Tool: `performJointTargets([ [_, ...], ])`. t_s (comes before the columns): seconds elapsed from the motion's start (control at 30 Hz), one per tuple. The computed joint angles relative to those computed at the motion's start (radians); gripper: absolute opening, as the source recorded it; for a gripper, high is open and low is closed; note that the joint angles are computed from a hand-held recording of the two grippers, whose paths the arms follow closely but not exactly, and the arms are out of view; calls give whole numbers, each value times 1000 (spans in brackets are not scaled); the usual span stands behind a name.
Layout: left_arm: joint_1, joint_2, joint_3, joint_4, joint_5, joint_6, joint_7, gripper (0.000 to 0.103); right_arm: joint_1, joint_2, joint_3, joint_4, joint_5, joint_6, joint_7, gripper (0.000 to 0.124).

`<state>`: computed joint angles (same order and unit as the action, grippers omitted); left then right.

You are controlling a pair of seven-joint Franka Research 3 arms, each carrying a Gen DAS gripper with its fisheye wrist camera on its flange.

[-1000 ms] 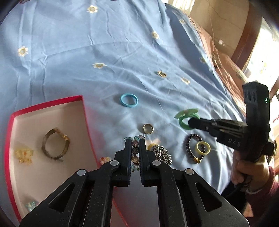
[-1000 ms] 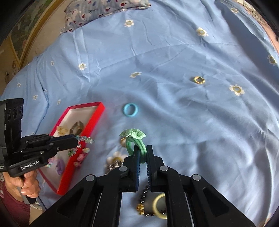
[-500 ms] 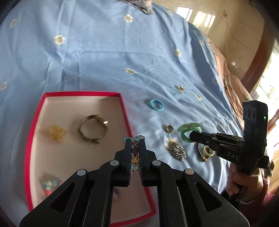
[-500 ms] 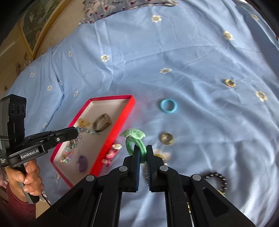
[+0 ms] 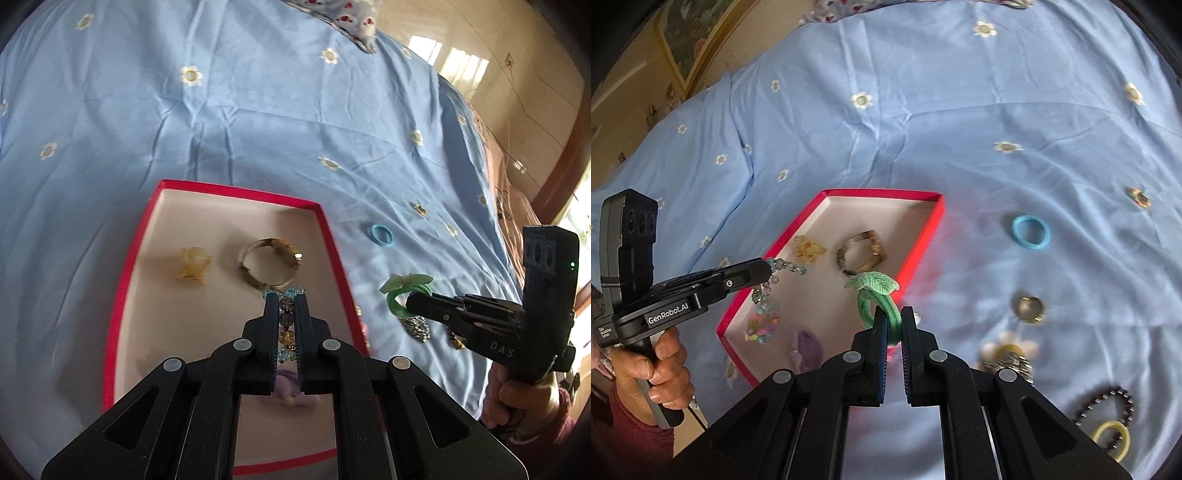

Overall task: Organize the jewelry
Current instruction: 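Carry the chain bracelet and green ring into the red box and open both grippers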

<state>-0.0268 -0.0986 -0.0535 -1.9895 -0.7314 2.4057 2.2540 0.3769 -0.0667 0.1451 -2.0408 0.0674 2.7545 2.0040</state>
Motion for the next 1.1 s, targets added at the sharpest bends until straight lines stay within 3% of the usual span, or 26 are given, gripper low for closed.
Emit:
performJointTargets([
  [0.57, 52, 77, -7, 19, -2, 79, -40, 6, 59, 198, -8, 217, 102, -81, -125, 6],
  [1.1, 85, 144, -46, 38, 96, 133, -119, 6, 93, 324, -40, 357, 56, -183, -114, 7],
])
